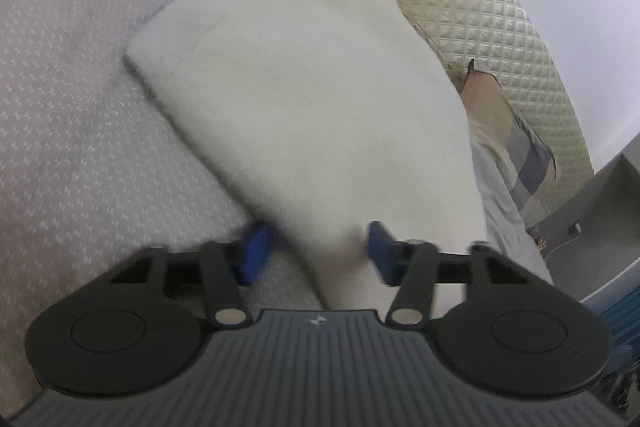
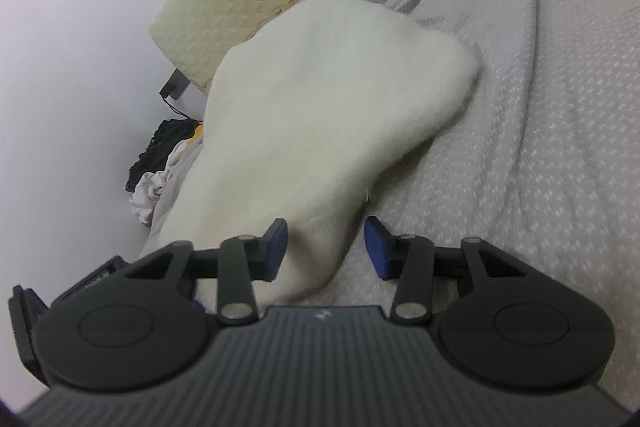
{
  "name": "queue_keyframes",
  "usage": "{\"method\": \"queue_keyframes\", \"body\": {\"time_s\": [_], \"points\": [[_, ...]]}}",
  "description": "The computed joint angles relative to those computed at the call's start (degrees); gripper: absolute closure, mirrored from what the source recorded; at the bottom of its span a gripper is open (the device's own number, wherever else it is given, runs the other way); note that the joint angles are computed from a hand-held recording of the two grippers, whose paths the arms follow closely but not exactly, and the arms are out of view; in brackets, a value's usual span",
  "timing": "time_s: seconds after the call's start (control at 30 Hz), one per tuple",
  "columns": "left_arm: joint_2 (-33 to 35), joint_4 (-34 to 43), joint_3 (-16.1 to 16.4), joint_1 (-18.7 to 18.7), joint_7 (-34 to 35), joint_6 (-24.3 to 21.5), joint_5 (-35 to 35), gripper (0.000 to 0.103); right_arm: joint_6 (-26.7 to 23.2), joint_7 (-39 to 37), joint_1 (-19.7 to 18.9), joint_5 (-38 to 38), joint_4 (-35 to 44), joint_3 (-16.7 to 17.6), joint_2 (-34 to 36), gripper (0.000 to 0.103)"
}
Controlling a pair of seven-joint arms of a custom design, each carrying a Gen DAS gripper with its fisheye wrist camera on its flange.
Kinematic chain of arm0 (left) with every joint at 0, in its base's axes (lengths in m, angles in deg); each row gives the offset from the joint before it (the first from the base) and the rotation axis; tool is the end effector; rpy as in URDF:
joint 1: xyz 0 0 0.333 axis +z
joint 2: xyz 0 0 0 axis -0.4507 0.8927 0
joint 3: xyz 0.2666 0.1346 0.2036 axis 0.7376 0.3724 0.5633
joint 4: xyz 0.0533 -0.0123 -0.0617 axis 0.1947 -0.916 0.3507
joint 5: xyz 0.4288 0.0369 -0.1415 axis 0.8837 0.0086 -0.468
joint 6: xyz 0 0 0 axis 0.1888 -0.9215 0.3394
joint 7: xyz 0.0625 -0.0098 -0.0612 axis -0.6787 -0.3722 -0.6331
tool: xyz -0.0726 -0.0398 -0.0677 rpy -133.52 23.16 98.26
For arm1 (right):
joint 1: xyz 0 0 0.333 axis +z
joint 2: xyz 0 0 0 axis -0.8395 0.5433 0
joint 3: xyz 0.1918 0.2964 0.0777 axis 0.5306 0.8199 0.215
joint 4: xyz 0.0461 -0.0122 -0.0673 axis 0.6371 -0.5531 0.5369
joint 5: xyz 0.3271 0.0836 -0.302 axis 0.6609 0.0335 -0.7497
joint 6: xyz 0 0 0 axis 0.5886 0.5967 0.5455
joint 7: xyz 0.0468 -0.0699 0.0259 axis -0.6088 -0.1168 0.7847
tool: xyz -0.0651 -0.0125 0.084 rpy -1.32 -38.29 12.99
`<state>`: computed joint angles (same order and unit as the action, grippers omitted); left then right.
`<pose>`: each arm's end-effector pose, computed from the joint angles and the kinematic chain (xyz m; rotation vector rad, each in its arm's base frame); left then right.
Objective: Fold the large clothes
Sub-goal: 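Close both grippers on the white sweater's edge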
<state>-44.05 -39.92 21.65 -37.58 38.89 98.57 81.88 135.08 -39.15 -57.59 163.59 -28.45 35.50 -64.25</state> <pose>0.6563 -0.2353 0.4816 -2.2868 0.9339 -1.3706 0.7132 0.0176 0.4524 -1.3281 1.3873 -0.0002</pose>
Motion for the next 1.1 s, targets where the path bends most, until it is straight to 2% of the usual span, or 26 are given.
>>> {"method": "queue_keyframes", "body": {"time_s": [0.03,0.07,0.13,0.27,0.3,0.43,0.57,0.7,0.93,1.1], "points": [[0.17,0.18,0.04,0.16,0.15,0.29,-0.34,0.066,-0.47,0.39,-0.16,-0.23,0.29,-0.09,0.28,0.067],[0.29,0.16,-0.45,0.37,4.09,-0.65,-3.58,0.072,-1.26,0.82,-0.37,-0.47,0.63,-0.09,0.57,0.072],[-0.06,0.16,-0.45,-0.48,8.44,-2.73,-5.18,0.078,-2.98,2.05,-0.73,-1.98,1.17,-0.08,0.92,0.086],[-1.72,-0.18,-0.24,-1.22,6.45,-3.33,-3.30,0.087,-5.19,-0.66,-1.62,-0.47,0.38,0.03,-0.19,0.090],[-2.53,-0.75,-0.65,-1.12,7.33,-3.56,-4.09,0.088,-5.56,-1.25,-1.77,0.17,-0.03,-0.11,-0.77,0.090],[-7.35,-3.61,-2.23,-0.85,3.36,-5.29,-0.24,0.091,-5.74,-3.89,-1.41,1.10,-2.79,-0.97,-4.51,0.090],[-12.88,-8.34,-4.50,1.12,-2.29,-3.76,3.08,0.092,-6.39,-6.70,-0.45,1.09,-6.67,-2.34,-9.22,0.090],[-18.61,-13.39,-6.59,2.96,4.76,-1.86,-4.95,0.092,-6.85,-7.81,0.62,0.37,-11.29,-4.08,-14.35,0.091],[-28.58,-20.74,-11.63,5.66,6.12,-1.18,-9.69,0.092,-7.71,-9.79,2.45,-3.69,-18.87,-7.40,-23.99,0.091],[-35.28,-25.59,-14.87,5.35,8.88,-1.60,-15.71,0.092,-9.67,-9.58,2.76,-6.73,-24.79,-10.56,-31.07,0.091]]}}
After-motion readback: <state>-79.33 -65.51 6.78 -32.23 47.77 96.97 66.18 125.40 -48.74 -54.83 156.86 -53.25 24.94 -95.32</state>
